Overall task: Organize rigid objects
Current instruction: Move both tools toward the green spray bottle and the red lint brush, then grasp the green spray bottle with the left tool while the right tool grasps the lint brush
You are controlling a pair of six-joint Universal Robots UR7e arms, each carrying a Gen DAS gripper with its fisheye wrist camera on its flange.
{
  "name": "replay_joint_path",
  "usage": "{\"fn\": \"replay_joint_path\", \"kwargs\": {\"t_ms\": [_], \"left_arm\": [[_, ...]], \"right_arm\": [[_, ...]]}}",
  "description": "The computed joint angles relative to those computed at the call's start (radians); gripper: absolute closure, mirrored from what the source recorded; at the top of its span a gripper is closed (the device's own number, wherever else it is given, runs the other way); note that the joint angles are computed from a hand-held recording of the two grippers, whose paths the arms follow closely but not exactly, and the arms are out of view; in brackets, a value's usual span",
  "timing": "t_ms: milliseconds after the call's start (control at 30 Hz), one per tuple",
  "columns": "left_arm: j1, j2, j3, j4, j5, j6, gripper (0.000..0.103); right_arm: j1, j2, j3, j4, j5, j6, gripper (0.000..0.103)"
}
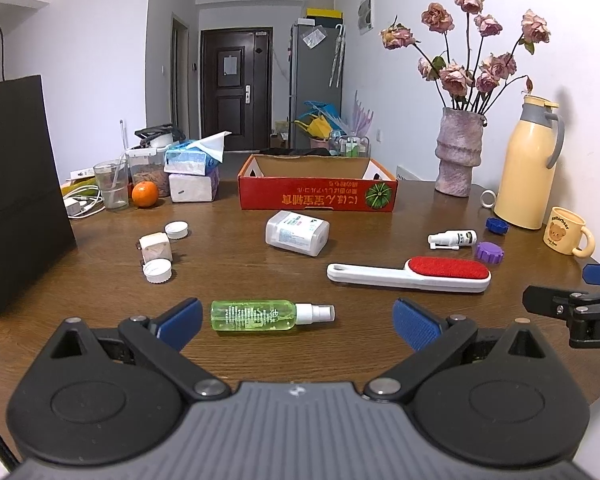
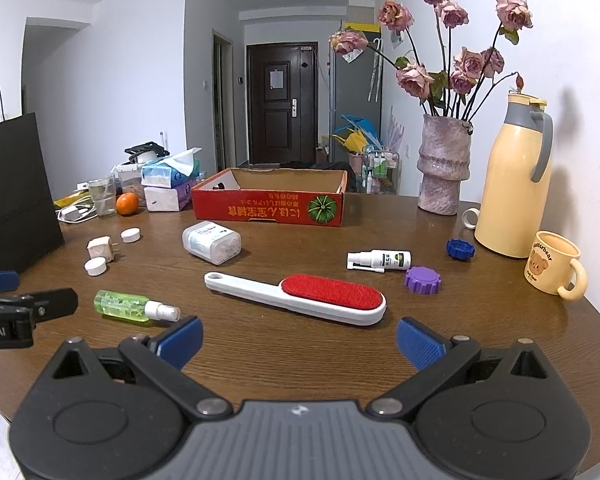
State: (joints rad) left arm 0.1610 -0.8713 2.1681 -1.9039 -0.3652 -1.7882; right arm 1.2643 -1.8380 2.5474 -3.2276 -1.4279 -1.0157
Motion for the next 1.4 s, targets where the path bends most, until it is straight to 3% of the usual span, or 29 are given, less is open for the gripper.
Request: {"fn": "replay_joint_path", "kwargs": {"t_ms": [667, 1200, 1400], "left_arm": [[0.132, 0.017, 0.019, -0.304, -0.002, 0.264, 0.0], [0.241, 0.024, 0.014, -0.45, -0.016, 0.404, 0.0], [0.268, 0.029, 0.013, -0.492, -0.021, 0.448, 0.0]], "right_arm": [[0.08, 0.2, -0.093, -0.068, -0.133, 0.055, 0.0], [0.137, 0.367, -0.184, -0.088, -0.226, 0.085, 0.0], [0.148, 0.424, -0.218, -0.121, -0.244, 0.04, 0.0]]}}
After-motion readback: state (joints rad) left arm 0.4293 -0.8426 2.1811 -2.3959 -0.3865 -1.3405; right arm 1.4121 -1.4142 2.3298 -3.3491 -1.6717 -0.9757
